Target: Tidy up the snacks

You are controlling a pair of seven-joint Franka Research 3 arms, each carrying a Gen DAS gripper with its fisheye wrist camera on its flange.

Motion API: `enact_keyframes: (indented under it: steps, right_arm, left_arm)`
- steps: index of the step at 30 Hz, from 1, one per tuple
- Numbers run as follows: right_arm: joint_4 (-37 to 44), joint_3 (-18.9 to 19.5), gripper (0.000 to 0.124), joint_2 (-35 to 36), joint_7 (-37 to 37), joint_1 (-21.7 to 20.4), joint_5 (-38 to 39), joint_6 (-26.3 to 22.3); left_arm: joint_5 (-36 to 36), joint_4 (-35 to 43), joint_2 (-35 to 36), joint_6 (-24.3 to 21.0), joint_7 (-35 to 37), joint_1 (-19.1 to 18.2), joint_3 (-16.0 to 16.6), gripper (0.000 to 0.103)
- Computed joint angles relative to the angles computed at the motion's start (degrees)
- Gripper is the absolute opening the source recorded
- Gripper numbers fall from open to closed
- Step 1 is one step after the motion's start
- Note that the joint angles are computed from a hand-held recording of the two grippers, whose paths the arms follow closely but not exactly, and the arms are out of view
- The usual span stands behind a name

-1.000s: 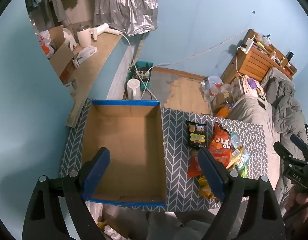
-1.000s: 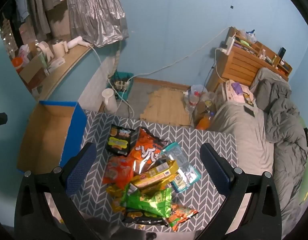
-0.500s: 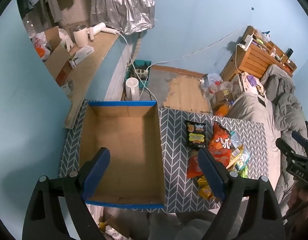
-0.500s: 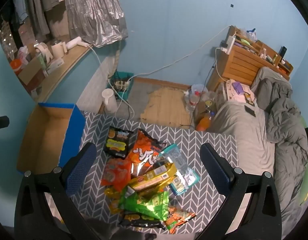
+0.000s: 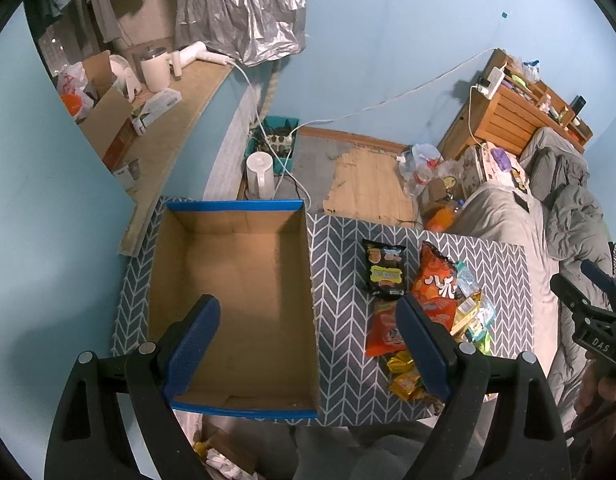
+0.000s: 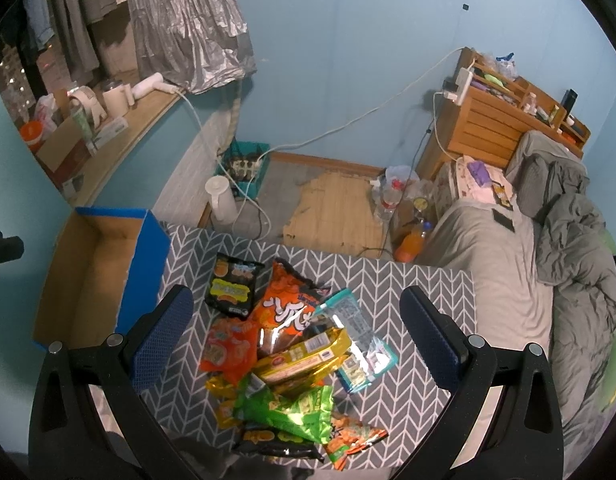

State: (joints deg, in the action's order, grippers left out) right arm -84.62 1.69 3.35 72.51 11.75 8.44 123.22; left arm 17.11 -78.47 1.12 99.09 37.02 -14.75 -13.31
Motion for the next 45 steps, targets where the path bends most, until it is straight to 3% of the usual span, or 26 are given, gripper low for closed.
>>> enact_keyframes:
  steps: [45]
  right_arm:
    - [2.28, -0.71, 0.101, 0.99, -1.5, -1.44, 1.69, -2.78]
  left_arm:
    - [-3.05, 3.78, 4.09, 0.3, 1.03, -0.81, 0.38, 0.09]
